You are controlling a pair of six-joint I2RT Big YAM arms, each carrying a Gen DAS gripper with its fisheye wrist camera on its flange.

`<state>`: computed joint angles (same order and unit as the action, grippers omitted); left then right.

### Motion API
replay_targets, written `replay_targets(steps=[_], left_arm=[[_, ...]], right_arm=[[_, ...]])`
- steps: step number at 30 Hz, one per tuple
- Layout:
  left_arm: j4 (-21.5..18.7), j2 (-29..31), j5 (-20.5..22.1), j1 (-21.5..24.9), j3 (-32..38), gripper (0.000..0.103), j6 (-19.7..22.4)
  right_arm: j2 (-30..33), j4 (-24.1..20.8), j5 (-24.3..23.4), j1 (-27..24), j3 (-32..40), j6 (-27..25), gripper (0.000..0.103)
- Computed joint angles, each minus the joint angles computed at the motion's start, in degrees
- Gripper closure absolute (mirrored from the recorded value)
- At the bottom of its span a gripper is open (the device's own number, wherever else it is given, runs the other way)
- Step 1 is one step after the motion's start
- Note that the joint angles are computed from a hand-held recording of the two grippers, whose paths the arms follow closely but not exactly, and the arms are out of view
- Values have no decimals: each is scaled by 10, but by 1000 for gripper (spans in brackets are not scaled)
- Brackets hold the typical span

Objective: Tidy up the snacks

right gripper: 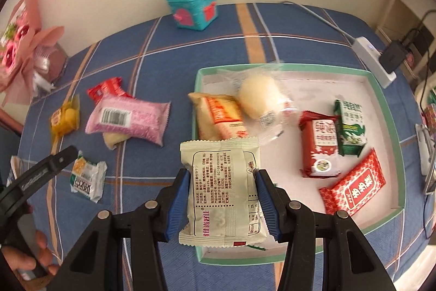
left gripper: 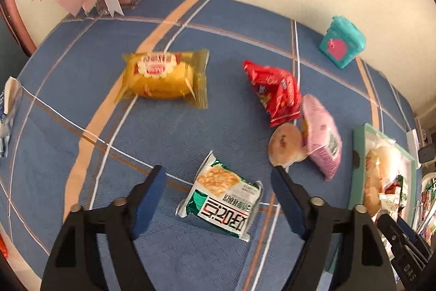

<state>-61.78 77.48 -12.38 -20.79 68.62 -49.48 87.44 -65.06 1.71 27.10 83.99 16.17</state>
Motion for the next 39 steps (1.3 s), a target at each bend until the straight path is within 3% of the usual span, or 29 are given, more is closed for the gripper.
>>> replay_targets(steps=[7,13,14,16,19,26,35,39], left_arm=[[-6,31,37,-9,9,16,37],[-51,61,20,-30,39,16,63],[-55,64,11,-33,40,18,60],[-59,64,4,-33,38,37,52],[-52,55,8,-26,29,45,43],[-31,22,18,-13,10,46,10],[-25,-13,-24,-17,25,46,1],[-19,-3,-39,-35,52,46,10]], right_arm=[[5,-1,1,16,2,-12,50],[4,-3,1,16,1,-9,50],[4,-3,0,16,2,-10,50],[5,-3,-1,16,2,-10,50],[5,-2,-3,15,3,-11,51],[-2,1,-8,13,1,-13,51],[-11,4,-19,-1,3,-9,51],[-16,1,8,-29,1,5,50]])
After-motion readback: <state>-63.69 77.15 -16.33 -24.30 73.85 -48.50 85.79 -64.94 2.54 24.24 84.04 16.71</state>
